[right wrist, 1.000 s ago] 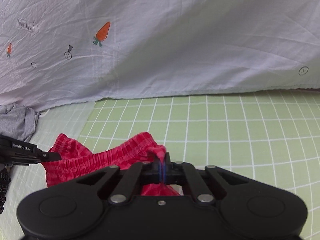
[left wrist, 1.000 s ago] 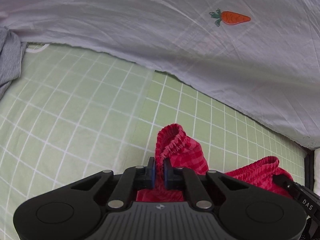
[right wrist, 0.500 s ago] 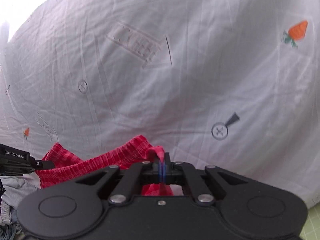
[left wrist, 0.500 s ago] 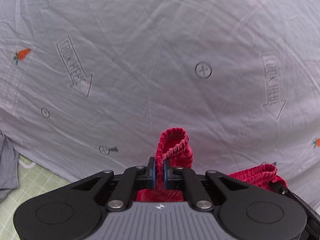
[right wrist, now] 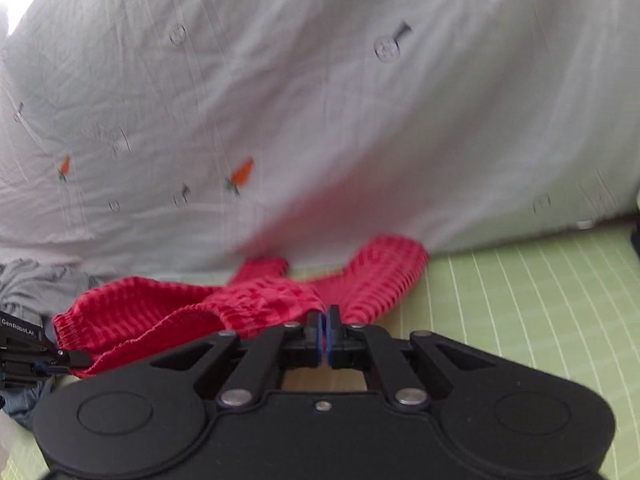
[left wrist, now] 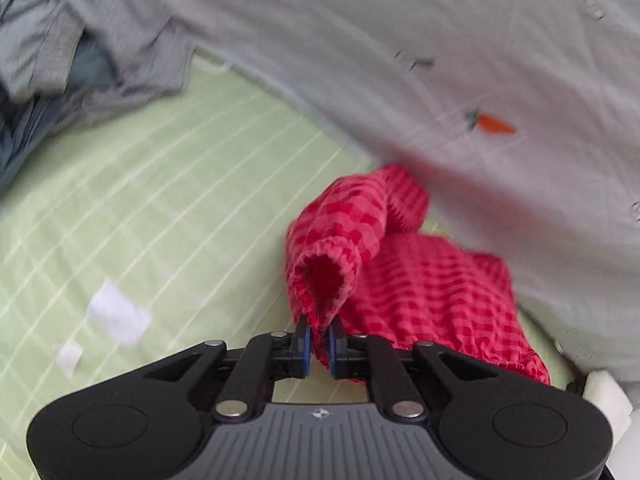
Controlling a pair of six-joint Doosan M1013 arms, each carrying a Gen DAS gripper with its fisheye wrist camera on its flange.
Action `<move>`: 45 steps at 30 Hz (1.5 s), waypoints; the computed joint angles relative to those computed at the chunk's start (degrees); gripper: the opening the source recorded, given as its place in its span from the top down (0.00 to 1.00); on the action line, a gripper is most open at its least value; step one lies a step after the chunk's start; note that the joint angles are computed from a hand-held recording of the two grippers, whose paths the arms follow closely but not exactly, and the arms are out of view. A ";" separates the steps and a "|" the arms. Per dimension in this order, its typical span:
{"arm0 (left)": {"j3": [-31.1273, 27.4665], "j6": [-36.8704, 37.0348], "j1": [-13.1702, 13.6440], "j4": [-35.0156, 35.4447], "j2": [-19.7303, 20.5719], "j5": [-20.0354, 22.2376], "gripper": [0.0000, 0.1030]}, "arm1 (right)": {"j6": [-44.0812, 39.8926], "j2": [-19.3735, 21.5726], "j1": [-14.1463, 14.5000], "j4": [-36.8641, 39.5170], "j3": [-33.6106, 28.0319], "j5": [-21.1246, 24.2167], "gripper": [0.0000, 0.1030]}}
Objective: Fold clothes
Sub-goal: 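Grasp the waistband with both grippers, lift and shake the garment out, then lay the garment flat and smooth it with both grippers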
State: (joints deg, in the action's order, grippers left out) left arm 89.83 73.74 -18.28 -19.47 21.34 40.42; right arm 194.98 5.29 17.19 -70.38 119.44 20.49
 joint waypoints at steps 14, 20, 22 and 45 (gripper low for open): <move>7.83 2.74 1.83 4.72 -3.09 -1.32 0.61 | -14.46 2.27 1.48 28.55 2.13 4.70 0.59; 6.89 13.36 0.84 1.93 -2.03 -3.18 0.45 | -21.31 4.01 1.88 36.22 1.02 4.54 0.51; 6.58 18.36 0.66 -0.78 -1.59 -3.11 0.38 | -23.58 4.37 1.97 38.19 0.75 4.52 0.51; 10.74 -8.40 4.21 4.65 -1.04 -4.91 0.84 | -20.63 3.60 1.69 35.22 2.15 3.92 0.98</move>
State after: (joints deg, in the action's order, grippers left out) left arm 100.57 65.34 -14.07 -14.83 20.30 35.51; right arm 174.35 8.89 18.88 -35.16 121.59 24.41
